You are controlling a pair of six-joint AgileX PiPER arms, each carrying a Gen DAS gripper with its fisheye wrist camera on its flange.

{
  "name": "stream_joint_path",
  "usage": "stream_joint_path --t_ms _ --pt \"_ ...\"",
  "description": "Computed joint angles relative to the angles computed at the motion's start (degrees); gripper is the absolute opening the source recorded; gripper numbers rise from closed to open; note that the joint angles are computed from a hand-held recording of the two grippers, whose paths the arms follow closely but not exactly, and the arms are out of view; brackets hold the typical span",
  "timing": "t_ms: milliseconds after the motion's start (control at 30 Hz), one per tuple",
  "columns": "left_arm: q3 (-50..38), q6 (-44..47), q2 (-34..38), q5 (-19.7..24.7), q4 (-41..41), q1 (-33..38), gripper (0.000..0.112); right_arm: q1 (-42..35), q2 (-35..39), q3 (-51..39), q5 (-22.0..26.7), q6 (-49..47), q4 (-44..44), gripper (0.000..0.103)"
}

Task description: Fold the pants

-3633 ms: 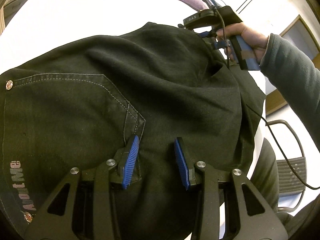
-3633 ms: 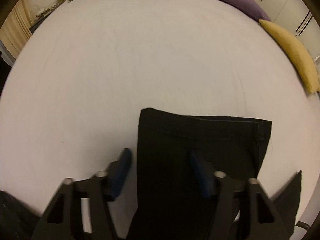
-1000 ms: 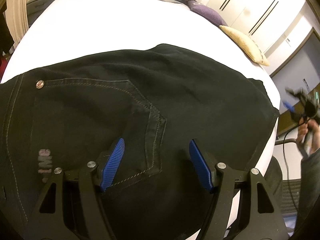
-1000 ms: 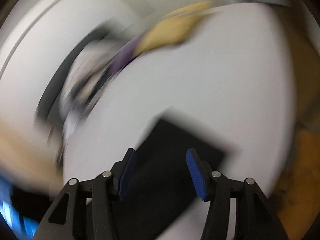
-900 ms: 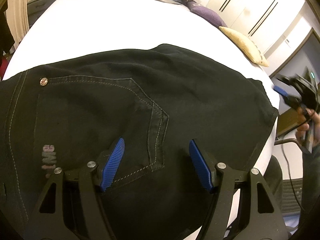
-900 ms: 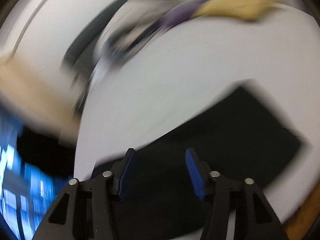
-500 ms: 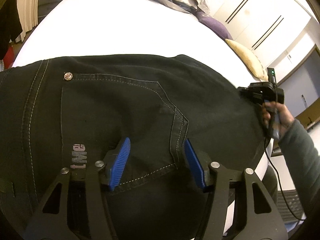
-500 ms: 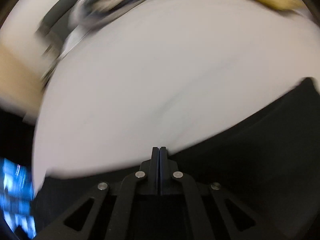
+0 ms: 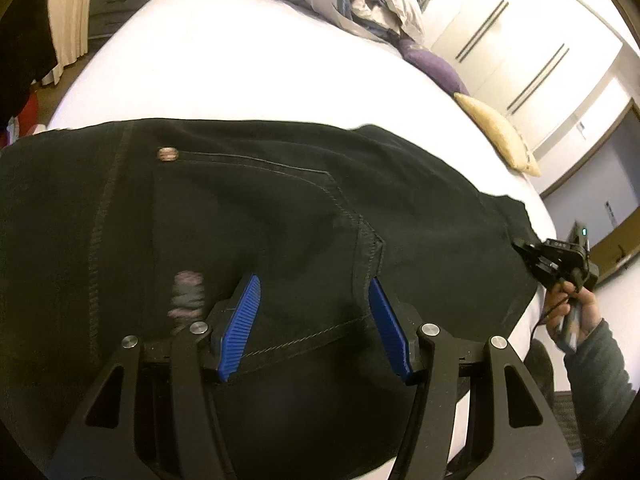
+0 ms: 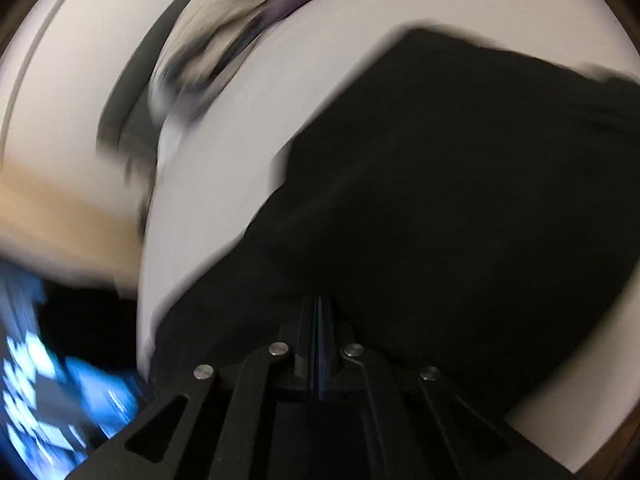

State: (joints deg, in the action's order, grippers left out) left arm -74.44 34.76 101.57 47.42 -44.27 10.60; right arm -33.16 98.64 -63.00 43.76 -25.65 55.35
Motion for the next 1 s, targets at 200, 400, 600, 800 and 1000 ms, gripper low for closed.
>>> stream_joint_path --t_ms 200,400,600,800,1000 --pt "1.79 3.21 -4.87 -2.15 -1.43 4.32 0.055 4.27 -10.87 4.99 4.91 -8.97 6.98 0.041" --pt "-7.93 -4.11 4.94 1.04 8.74 6.83 0.053 16.03 -4.52 8.46 0.09 -8.96 5.44 0.047" --pt "-7.47 -7.41 2.29 1.58 10.82 10.87 0.034 16.09 -11.26 8.07 -5.85 10.42 -12.25 0.035" --pt "-15.59 -9.38 3.55 4.22 8.16 3.44 0.047 32.01 -2.84 -9.48 8.98 -0.60 -3.95 0.052" --pt "-22.86 -14.75 12.60 6.18 12.23 -0.57 0.047 42.05 23.67 -37.63 17.81 8.49 -4.66 0.052"
